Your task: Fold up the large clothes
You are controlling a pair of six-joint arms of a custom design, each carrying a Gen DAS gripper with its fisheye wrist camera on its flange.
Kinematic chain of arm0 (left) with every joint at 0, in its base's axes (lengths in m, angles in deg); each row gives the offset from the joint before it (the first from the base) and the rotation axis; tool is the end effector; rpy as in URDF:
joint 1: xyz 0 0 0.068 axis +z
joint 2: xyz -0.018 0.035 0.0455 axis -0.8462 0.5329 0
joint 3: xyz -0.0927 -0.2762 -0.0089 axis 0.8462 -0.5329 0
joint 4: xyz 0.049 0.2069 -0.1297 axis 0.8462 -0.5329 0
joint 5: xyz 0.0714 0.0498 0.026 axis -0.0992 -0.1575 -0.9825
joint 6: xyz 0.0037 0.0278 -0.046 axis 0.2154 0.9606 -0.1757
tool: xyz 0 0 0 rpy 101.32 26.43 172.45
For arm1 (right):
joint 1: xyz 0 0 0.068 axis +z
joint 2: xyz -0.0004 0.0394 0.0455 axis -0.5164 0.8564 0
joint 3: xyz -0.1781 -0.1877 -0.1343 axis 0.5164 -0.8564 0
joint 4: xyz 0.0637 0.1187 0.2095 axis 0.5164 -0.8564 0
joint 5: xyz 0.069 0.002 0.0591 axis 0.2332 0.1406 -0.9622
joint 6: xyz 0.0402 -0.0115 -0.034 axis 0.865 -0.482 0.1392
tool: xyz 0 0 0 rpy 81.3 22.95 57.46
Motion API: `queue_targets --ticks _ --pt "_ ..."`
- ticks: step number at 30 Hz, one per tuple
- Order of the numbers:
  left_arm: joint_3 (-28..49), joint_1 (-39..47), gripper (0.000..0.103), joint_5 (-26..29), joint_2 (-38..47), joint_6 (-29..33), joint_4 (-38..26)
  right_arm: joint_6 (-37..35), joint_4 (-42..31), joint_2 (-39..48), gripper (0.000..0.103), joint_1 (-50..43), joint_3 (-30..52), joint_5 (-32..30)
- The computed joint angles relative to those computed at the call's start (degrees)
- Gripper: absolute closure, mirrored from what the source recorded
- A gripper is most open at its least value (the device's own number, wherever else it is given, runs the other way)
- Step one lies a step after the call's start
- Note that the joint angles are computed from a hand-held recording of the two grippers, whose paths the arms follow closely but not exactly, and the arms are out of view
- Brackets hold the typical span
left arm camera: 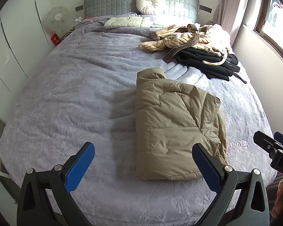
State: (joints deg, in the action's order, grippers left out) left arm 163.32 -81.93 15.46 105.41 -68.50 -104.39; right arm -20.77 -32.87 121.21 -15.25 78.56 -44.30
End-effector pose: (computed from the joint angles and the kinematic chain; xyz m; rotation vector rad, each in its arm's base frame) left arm 0.3320 -0.1461 0.3983 0.3148 2.5522 -0.1341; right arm 0.3067 0.0774 0.3785 0.4573 2.5166 -0.0237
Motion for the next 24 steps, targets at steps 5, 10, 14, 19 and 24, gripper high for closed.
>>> queue_targets --ticks 5,10,14,19,24 --pt "0.37 -0.01 0.0 0.06 0.2 -0.06 -0.19 -0.36 0.02 0.11 0.0 -0.17 0.22 -0.07" --pt "0.46 0.05 0.0 0.08 0.29 0.04 -0.27 0.18 -0.03 0.09 0.0 0.1 0.07 0.1" --pt "0.27 0.08 0.0 0.12 0.19 -0.02 -0.18 0.12 -0.07 0.15 0.0 0.03 0.2 0.14" --pt "0.28 0.05 0.0 0.09 0.2 -0.05 -0.1 0.08 0.08 0.04 0.0 0.21 -0.07 0.21" --pt "0.38 0.2 0.0 0.25 0.33 0.14 -0.1 0.11 -0.03 0.19 0.0 0.35 0.14 0.4"
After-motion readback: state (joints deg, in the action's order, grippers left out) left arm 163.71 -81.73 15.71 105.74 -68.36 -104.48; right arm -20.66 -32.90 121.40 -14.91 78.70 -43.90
